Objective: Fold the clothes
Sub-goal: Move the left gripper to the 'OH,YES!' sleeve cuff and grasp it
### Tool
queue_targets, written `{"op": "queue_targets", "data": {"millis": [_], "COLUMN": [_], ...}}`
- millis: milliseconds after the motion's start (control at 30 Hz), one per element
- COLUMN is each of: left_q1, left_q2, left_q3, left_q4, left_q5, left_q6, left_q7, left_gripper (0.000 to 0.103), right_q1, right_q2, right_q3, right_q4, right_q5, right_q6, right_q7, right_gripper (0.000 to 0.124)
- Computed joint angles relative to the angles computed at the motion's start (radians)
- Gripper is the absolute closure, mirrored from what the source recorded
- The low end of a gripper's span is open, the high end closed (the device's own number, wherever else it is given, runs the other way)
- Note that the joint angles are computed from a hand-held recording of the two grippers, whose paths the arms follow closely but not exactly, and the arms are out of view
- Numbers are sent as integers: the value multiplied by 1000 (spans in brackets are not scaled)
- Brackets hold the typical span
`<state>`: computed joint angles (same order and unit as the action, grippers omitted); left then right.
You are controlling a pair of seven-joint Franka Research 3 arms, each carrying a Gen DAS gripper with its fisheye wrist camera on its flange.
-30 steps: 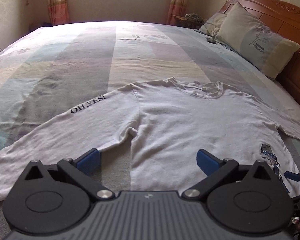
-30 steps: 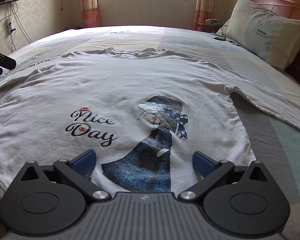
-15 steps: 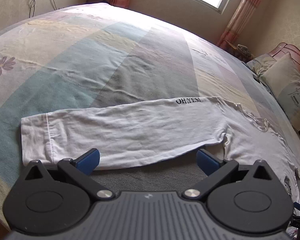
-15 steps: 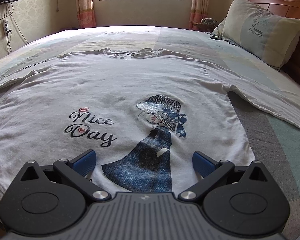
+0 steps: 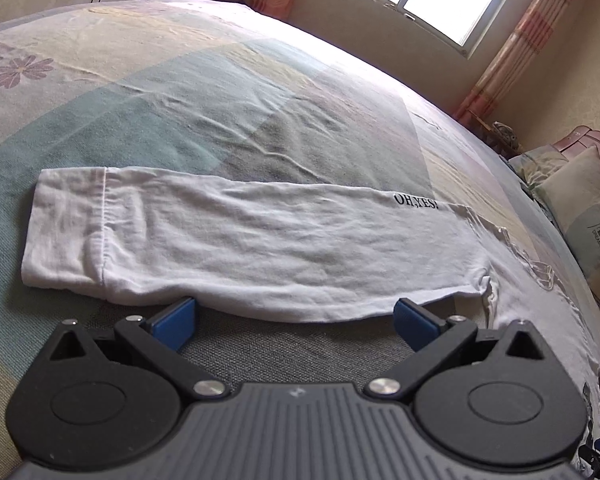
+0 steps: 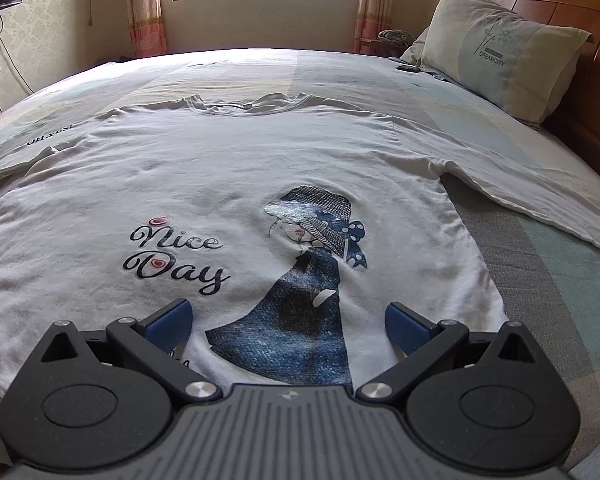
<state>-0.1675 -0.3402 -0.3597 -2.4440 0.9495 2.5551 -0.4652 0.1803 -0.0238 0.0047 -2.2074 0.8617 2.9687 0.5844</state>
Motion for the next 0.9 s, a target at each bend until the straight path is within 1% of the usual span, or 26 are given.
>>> {"op": "queue_targets", "data": {"millis": [33, 67, 167, 300, 400, 500, 533, 600, 633, 700, 733, 833, 900], "left_q1": [4, 3, -6, -34, -46, -39, -33, -9, 2, 16, 16, -1, -22], "left_q2": [16, 34, 77, 52, 15, -4, -8, -10, -9, -8, -10, -26, -39], "left_q3": [-6, -13, -28, -13, -2, -8, -7, 1, 1, -2, -3, -12, -36], "left_q4": [14, 32, 74, 51, 16, -4, -11, -23, -26, -27, -29, -35, -32], "left_q5": [18, 26, 57, 64, 63, 87, 106, 179, 210, 246, 247, 189, 103], "left_q6": [-4, -29, -134, -207, -197, -171, -149, -75, -55, -48, -59, -141, -266], "left_q7": [9, 18, -10, -90, -128, -212, -244, -319, -355, -415, -428, -414, -410], "left_gripper": [1, 1, 1, 1, 1, 1, 1, 1, 1, 1, 1, 1, 1], "right_q1": [0, 1, 0, -2, 1, 3, 3, 4, 4, 5, 5, 3, 4], "right_q2": [0, 0, 0, -5, -6, -4, -4, -4, -3, -3, -4, -4, -4], "right_q3": [1, 2, 3, 1, -1, 0, 0, 0, 0, 0, 0, 0, -1], "right_q4": [-1, -2, -4, -10, -11, -12, -12, -11, -11, -12, -12, -12, -11], "right_q5": [-4, -8, -32, -78, -61, -55, -53, -49, -47, -44, -43, -56, -48], "right_q6": [4, 8, 12, 7, 8, 15, 16, 18, 19, 20, 21, 16, 17], "right_q7": [6, 13, 40, 86, 72, 70, 69, 66, 64, 62, 61, 73, 65], "right_gripper": [21, 21, 21, 21, 21, 21, 21, 21, 21, 21, 21, 21, 21]}}
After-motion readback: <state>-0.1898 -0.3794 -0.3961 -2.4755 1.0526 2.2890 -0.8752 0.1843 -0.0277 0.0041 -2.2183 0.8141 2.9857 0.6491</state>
